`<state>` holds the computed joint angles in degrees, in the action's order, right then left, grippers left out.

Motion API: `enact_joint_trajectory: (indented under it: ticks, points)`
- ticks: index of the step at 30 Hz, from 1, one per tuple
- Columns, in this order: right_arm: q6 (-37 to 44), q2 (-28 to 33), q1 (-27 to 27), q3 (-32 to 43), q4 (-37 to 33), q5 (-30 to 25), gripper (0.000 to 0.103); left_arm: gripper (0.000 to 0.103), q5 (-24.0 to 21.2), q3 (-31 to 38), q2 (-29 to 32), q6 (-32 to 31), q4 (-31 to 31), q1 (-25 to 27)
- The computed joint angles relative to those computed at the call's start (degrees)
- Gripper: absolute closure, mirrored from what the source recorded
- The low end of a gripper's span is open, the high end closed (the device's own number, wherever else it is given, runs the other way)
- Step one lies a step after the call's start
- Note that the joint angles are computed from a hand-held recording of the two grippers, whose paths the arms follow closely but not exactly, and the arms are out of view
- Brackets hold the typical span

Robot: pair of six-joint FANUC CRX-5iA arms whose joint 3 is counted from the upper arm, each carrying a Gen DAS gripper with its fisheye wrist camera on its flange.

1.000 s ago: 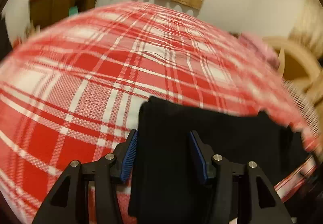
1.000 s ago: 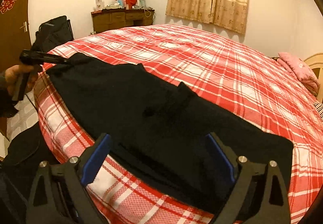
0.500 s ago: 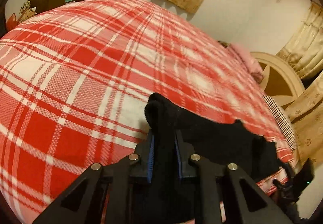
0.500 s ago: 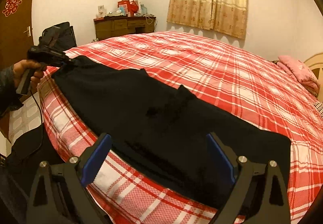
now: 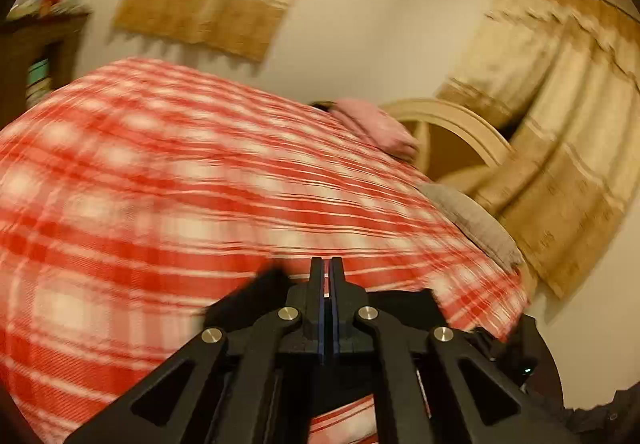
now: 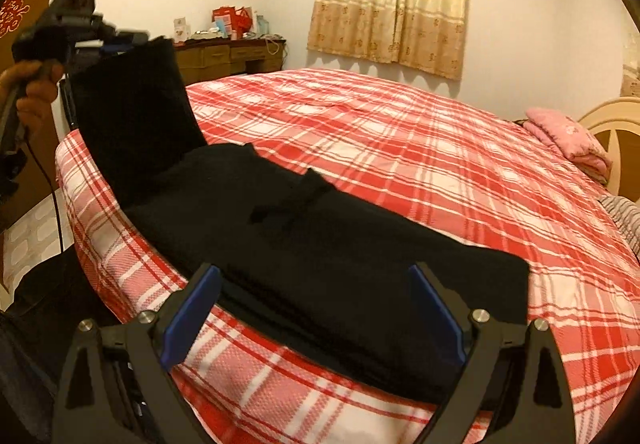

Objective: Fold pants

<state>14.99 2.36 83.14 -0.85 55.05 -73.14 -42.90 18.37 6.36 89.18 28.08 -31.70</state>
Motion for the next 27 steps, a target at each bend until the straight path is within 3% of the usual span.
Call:
enact_joint_trajectory:
  ticks: [6, 10, 18, 23, 24, 26, 27]
  points:
    - [-2.1, -1.8, 1.4, -1.7, -0.1, -2.6, 0.006, 0.101, -8.4, 18.1, 13.4, -0.4, -2.5, -6.0]
    - [-5.5, -3.7, 1.9, -4.5, 0.3, -3.1, 0.006, 0.101, -13.2, 22.8, 15.0, 0.9, -10.1, -7.8]
    - [-8.0, -4.8, 1.7, -5.0, -2.2, -3.2, 0.006, 0.100, -26.0, 21.4, 11.0, 11.4, -38.7, -15.0]
    - [-7.1, -4.2, 1.2, -4.7, -4.5, -1.4, 0.006, 0.098, -25.3, 15.2, 9.2, 10.9, -41.8, -18.1]
    - [-6.9, -4.1, 1.3, -4.6, -4.6, -1.4, 0.006, 0.095, -24.6, 14.5, 9.0, 11.1, -41.6, -18.3]
    - [-6.7, -3.9, 1.6, -4.6, -4.3, -1.6, 0.006, 0.065, -23.4, 12.7, 8.5, 11.9, -40.5, -18.4]
    - [-6.7, -3.9, 1.7, -4.6, -4.1, -1.7, 0.006, 0.039, -22.6, 12.3, 8.2, 12.1, -41.2, -19.0]
